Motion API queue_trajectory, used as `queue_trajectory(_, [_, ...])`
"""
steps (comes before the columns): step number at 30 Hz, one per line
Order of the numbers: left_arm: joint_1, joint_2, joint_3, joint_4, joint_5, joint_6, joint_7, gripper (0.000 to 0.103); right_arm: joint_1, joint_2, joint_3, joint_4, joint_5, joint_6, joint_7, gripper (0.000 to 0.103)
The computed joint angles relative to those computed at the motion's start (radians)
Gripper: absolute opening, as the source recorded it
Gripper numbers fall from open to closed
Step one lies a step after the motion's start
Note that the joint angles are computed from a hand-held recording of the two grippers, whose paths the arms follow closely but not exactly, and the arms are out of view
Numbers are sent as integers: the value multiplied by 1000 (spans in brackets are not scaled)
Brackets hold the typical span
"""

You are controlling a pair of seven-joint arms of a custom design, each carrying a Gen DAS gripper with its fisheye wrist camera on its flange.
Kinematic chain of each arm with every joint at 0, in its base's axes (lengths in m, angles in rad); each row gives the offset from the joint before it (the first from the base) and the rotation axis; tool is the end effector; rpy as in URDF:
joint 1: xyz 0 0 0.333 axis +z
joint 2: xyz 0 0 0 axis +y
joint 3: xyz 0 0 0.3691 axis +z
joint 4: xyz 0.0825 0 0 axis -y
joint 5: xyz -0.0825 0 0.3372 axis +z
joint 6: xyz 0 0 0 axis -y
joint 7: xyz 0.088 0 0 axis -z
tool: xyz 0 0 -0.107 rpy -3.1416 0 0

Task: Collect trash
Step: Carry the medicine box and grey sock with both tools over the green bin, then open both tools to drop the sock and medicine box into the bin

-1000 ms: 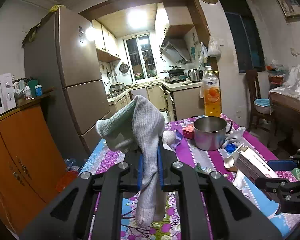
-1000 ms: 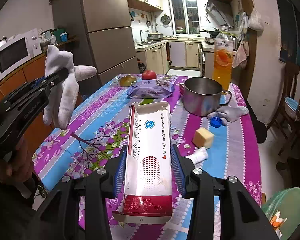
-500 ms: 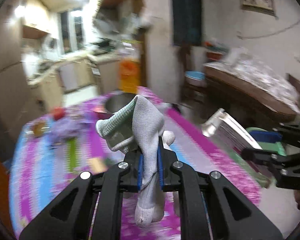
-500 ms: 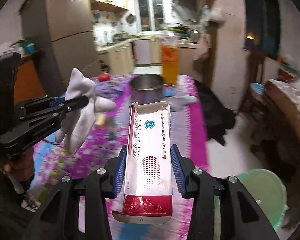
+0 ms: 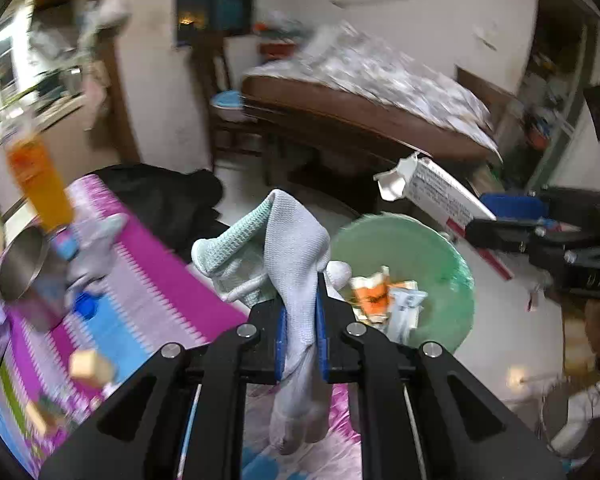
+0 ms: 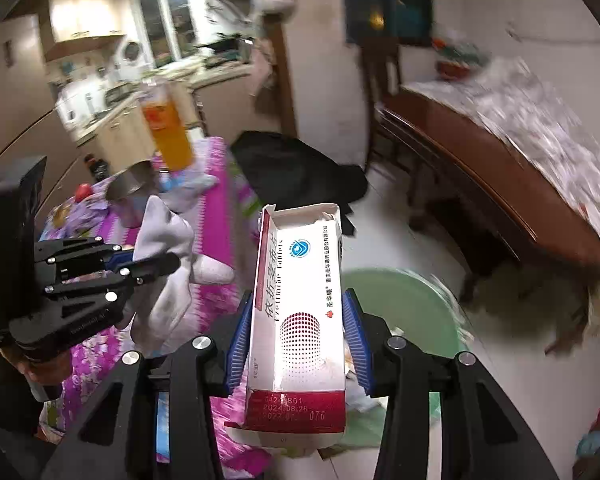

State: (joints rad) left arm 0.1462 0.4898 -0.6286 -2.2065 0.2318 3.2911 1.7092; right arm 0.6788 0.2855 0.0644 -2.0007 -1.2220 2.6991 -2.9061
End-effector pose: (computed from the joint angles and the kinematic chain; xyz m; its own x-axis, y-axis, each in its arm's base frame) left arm 0.5372 -0.2593 0.3654 -0.6658 -0.7432 0.0665 -0.5830 0.4625 -0.6680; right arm 0.4231 0.4274 0.4265 0.0184 -0.9909 -0.1330 -0.7180 0.0794 -0.6915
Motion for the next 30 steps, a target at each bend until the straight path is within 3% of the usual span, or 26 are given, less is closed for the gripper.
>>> queue_trajectory(4, [-10,94,-79,110,-5,-139,65,10,-51,-50,-6,-100,57,36,-18,45])
queue_trajectory(9, [-80,174,-93,227,-45,-282,155,10,-91,-80,-9,-186,75,59,2,45])
queue_trajectory(16, [-275,190,66,308,-78,-319,180,11,-123,-92,0,-258,123,66,-6,45])
queue_trajectory(21, [-332,187,121,336,-128,-335,210,11,-127,-72,4,-252,208,74,-71,45])
queue_trajectory(30, [-404,183,192,360,-217,-344,264,11,-113,-33,-46,-239,260,145,-91,45])
